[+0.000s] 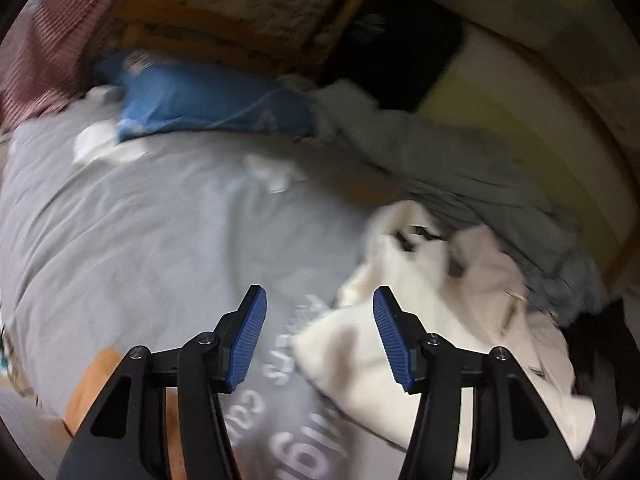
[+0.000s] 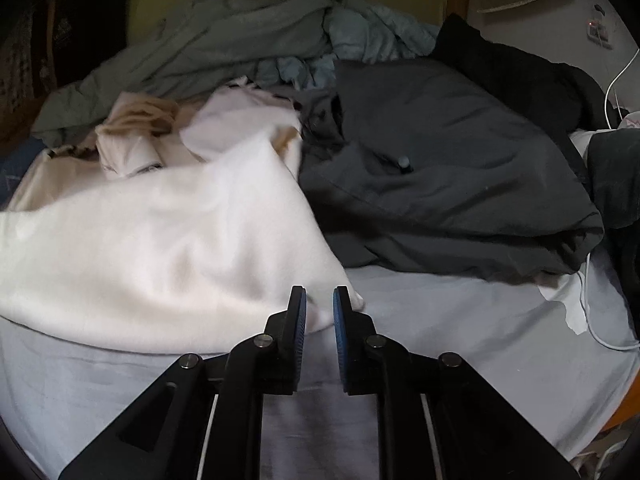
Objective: Fold large clothes
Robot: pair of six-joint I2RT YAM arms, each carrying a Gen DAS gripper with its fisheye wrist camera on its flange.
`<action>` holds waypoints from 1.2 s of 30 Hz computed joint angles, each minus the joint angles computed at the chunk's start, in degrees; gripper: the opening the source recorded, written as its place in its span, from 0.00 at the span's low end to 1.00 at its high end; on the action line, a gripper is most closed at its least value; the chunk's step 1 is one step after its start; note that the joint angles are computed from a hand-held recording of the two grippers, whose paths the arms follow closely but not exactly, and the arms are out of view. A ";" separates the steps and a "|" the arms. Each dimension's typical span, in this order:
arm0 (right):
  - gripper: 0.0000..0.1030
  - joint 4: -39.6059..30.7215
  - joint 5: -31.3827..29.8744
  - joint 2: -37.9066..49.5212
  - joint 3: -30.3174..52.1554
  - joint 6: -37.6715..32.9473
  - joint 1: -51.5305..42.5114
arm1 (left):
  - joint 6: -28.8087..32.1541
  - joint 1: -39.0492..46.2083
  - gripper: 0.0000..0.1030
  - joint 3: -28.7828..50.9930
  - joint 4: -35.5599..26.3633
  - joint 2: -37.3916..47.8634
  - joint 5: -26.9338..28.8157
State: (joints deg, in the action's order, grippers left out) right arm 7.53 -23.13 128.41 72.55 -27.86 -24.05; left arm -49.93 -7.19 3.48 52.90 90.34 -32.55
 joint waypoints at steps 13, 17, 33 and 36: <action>0.15 -11.46 3.85 5.93 9.08 -0.64 3.21 | 3.52 1.19 0.41 19.80 -23.46 14.68 4.62; 0.15 -10.92 3.01 5.51 9.09 0.22 1.76 | 2.44 -1.31 0.39 19.37 -27.07 11.85 -0.77; 0.64 -26.59 -17.28 5.77 10.76 -2.37 -3.45 | -4.35 -13.64 0.59 13.96 -17.98 13.45 6.63; 0.64 -32.20 -16.90 9.36 15.04 -1.64 -2.31 | -3.19 -12.40 0.75 14.50 -15.15 14.21 9.16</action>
State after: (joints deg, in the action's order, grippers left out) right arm -24.67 -40.03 137.77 87.59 -29.49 -26.37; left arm -53.12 -19.59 17.98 37.76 104.55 -23.38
